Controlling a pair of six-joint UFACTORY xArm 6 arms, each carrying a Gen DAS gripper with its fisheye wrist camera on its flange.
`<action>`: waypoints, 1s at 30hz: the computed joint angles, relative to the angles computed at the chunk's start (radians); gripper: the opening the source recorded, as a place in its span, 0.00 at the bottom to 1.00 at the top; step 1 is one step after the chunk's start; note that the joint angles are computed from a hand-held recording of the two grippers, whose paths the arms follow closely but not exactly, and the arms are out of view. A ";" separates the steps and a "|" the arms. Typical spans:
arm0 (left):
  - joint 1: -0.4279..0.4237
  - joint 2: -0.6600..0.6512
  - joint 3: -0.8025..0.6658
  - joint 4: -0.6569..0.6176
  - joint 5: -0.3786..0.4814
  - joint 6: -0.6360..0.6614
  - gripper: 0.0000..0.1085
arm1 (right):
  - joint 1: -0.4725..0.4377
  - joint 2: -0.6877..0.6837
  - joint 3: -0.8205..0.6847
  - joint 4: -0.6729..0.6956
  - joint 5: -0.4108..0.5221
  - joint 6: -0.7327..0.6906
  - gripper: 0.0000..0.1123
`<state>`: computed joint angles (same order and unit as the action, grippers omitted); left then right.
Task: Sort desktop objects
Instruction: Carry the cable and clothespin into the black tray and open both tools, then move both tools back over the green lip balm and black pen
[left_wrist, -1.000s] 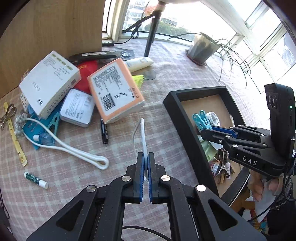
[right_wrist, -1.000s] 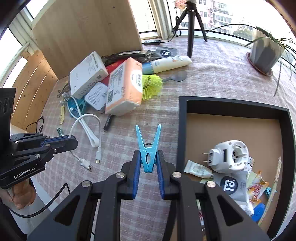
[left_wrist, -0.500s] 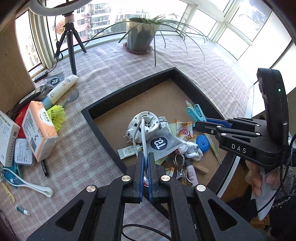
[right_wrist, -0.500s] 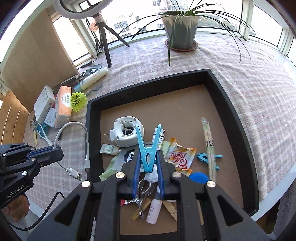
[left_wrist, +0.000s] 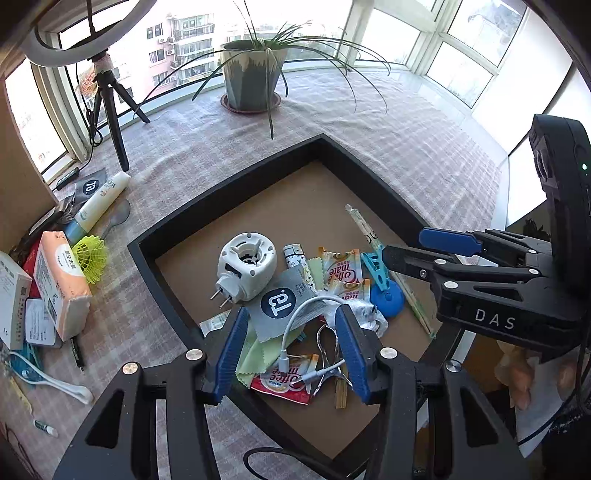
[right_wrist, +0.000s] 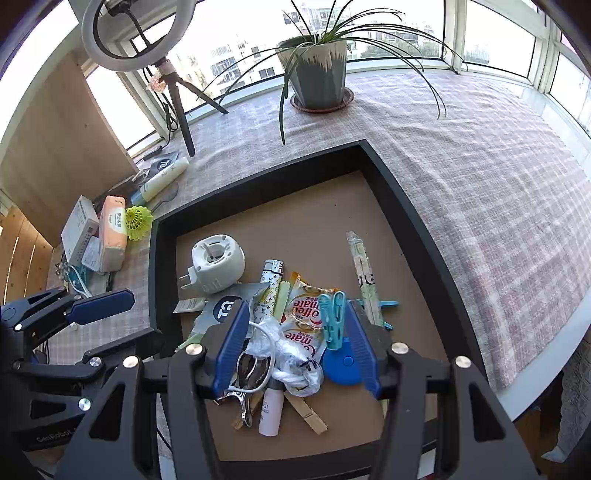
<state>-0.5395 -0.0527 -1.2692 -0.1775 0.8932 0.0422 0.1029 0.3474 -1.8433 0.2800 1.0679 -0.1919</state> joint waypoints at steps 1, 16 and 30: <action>0.006 -0.011 0.015 0.009 -0.005 -0.009 0.43 | 0.003 -0.002 0.002 0.000 -0.004 -0.005 0.47; 0.271 -0.209 0.276 0.071 -0.031 -0.141 0.43 | 0.139 0.052 -0.055 0.006 -0.038 -0.081 0.48; 0.650 -0.321 0.446 0.032 -0.014 -0.154 0.43 | 0.311 0.211 -0.294 0.035 0.116 -0.164 0.48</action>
